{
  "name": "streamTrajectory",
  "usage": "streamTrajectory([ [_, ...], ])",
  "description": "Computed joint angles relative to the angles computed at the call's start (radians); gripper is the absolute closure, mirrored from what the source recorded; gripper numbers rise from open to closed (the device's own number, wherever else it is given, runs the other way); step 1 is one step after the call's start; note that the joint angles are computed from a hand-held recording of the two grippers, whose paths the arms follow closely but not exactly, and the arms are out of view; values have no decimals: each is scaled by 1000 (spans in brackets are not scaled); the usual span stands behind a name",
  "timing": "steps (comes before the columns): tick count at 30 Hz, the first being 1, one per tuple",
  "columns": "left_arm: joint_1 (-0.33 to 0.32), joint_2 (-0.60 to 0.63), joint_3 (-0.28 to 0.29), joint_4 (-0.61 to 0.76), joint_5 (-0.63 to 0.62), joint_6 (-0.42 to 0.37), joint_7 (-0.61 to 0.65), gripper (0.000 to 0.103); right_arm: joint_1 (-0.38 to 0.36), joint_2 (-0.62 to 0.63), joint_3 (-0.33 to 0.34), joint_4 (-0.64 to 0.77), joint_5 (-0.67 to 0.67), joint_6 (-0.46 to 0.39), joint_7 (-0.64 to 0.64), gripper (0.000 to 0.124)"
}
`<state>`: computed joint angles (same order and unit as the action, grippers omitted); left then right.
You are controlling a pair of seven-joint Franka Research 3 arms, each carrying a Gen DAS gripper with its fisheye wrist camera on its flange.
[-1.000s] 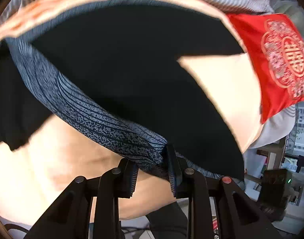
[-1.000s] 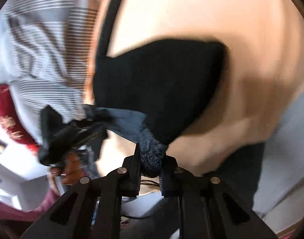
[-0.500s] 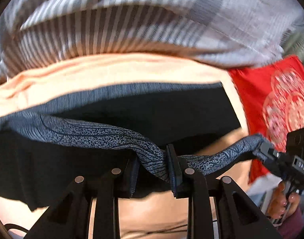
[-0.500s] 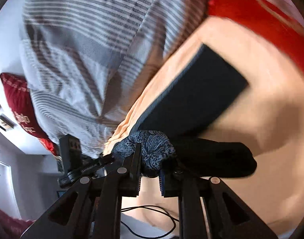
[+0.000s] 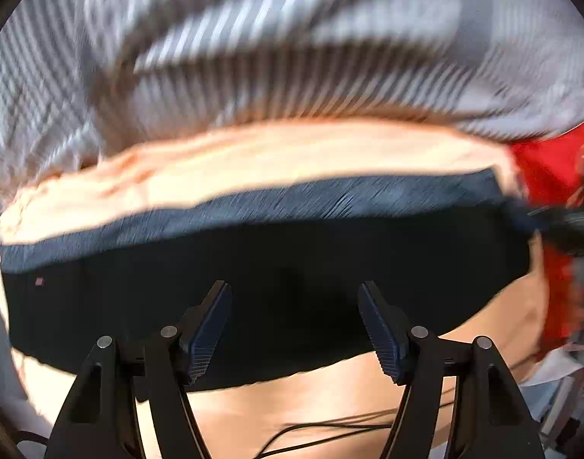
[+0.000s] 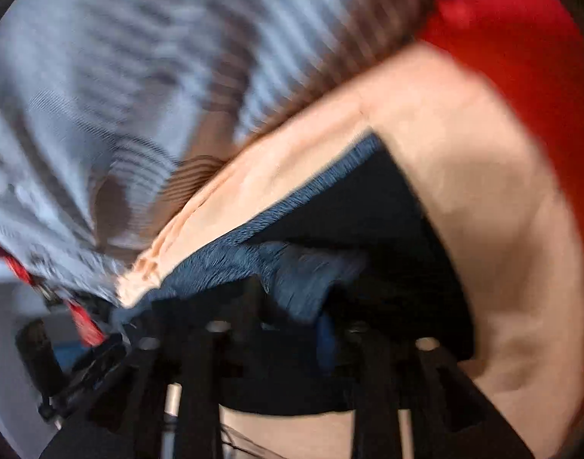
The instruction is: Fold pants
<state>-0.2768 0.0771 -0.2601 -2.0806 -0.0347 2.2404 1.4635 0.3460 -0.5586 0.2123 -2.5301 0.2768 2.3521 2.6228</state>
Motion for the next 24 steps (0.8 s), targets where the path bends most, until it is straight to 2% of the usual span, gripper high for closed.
streamTrajectory([
  [1, -3, 11, 2, -10, 26, -6, -28, 33, -33, -10, 39, 41, -95, -76, 21, 49],
  [3, -10, 28, 1, -27, 66, -5, -79, 33, -51, 0, 62, 103, -205, -184, -5, 47],
  [7, -19, 70, -6, -36, 77, 0, -161, 33, -32, 44, 6, 98, -168, -208, -74, 49],
  [10, -22, 79, -8, -28, 99, 6, -189, 33, -45, 77, -8, 70, -160, -176, -79, 61],
  [11, -21, 82, -9, -24, 99, 5, -190, 33, -42, 93, -25, 58, -129, -149, -88, 78],
  [13, -18, 83, -8, -15, 105, -5, -187, 33, -48, 133, -34, 78, -120, -179, -91, 102],
  [14, -18, 80, -7, -11, 114, -8, -187, 33, -55, 135, -33, 85, -135, -173, -91, 109],
  [15, -19, 84, -8, -2, 120, -6, -191, 33, -64, 138, -28, 97, -159, -184, -86, 110],
  [17, -17, 77, -6, -2, 132, 10, -192, 33, -76, 145, -29, 112, -192, -207, -82, 111],
  [21, -14, 90, -1, 16, 147, -10, -222, 33, -80, 121, -59, 76, -124, -178, -75, 109],
  [23, -8, 79, 2, 10, 152, 7, -213, 33, -103, 74, -28, 80, -161, -227, 4, 94],
  [24, -5, 76, 4, 8, 160, 13, -202, 33, -107, 52, -14, 83, -178, -248, 34, 93],
])
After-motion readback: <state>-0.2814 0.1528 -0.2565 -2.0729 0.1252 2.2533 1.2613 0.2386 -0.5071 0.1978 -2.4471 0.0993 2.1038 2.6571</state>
